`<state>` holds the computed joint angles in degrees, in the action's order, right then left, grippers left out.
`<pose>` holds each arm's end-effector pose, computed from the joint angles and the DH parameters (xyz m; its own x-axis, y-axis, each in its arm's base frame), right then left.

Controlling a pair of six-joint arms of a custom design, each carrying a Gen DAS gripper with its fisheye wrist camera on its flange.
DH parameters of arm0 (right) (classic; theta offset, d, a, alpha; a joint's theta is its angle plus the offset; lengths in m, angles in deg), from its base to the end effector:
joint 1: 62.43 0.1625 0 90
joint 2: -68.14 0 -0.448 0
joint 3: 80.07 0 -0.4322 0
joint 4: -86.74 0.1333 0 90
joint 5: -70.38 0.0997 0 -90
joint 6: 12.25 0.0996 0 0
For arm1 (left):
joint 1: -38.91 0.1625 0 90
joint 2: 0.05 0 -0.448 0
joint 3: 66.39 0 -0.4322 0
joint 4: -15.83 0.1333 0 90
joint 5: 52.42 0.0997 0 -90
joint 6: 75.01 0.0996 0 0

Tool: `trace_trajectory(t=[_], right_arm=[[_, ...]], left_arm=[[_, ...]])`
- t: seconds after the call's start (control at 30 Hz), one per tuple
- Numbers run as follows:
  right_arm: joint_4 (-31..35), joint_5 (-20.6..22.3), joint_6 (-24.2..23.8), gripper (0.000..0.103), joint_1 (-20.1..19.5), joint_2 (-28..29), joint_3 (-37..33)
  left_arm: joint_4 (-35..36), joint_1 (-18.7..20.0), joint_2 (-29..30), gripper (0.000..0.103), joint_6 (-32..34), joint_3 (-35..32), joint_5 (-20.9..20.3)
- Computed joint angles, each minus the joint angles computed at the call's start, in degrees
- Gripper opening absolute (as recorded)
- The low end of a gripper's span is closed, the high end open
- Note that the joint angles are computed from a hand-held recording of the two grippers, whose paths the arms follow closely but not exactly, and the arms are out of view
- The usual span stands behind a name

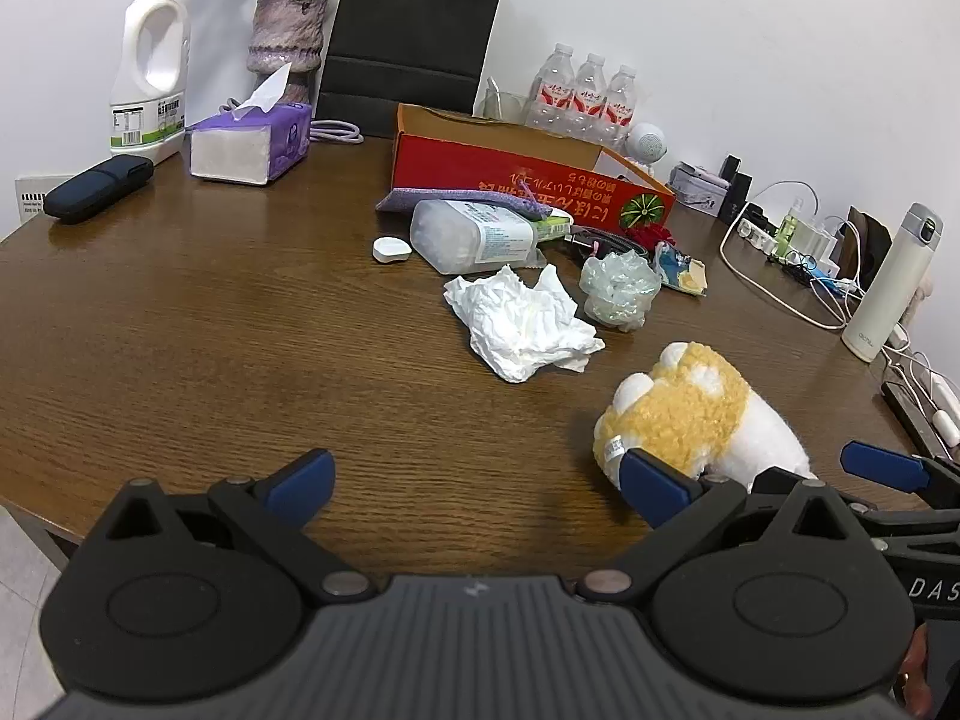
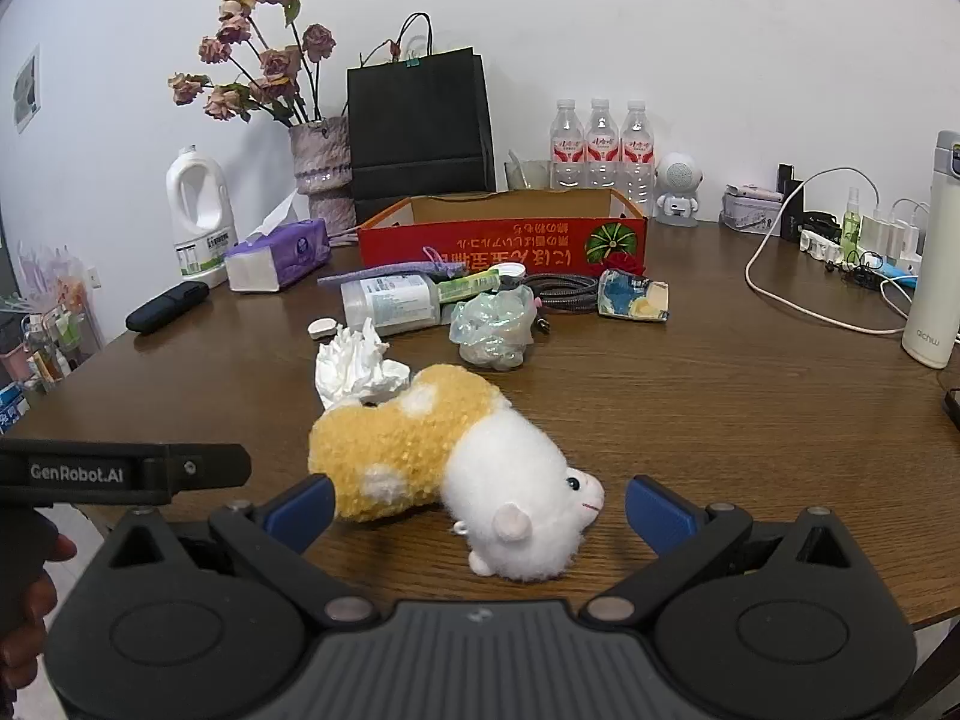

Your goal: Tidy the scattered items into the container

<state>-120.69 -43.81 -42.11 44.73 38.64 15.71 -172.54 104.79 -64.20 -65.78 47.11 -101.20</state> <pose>0.2940 -0.6388 0.0081 -0.7454 -0.2674 0.6107 -0.6413 0.5376 -0.5474 -0.0631 -0.6278 0.2639 -0.8353 -0.0488 -0.5476 0.4072 0.6143 -0.6758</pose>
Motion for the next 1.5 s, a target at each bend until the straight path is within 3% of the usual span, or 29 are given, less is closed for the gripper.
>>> trace_trajectory(t=[0.43, 0.63, 0.87, 0.97, 1.07, 1.13, 1.2, 1.5], right_arm=[[0.8, -1.1, -0.1, 0.103, -0.3, 0.8, -1.4], [1.8, -1.4, -4.5, 0.103, -1.0, 2.5, -3.5], [2.0, -4.0, -12.8, 0.103, -1.3, 6.2, -8.6], [2.5, -2.6, -13.9, 0.102, -2.0, 6.6, -9.7], [5.5, 0.6, -11.9, 0.089, -3.0, 5.5, -9.6], [7.4, 2.5, -10.3, 0.070, -3.5, 4.8, -9.6], [8.1, 3.4, -9.2, 0.060, -3.8, 4.7, -9.9], [9.5, 4.3, -7.1, 0.058, -5.3, 4.7, -12.5]], left_arm=[[1.4, 1.3, 0.0, 0.103, -1.9, -0.8, -1.9], [0.8, 2.2, 0.9, 0.103, -2.5, -2.0, -1.9], [1.2, 2.7, 1.7, 0.103, -2.2, -3.4, -1.3], [1.5, 2.9, 2.3, 0.103, -1.4, -4.6, -1.2], [1.7, 3.2, 3.5, 0.103, -0.8, -6.8, -1.3], [1.8, 3.4, 4.8, 0.103, 0.3, -8.7, -1.5], [2.4, 3.7, 6.3, 0.103, 1.3, -10.9, -1.9], [7.1, 4.7, 12.8, 0.103, 0.2, -20.5, -3.1]])
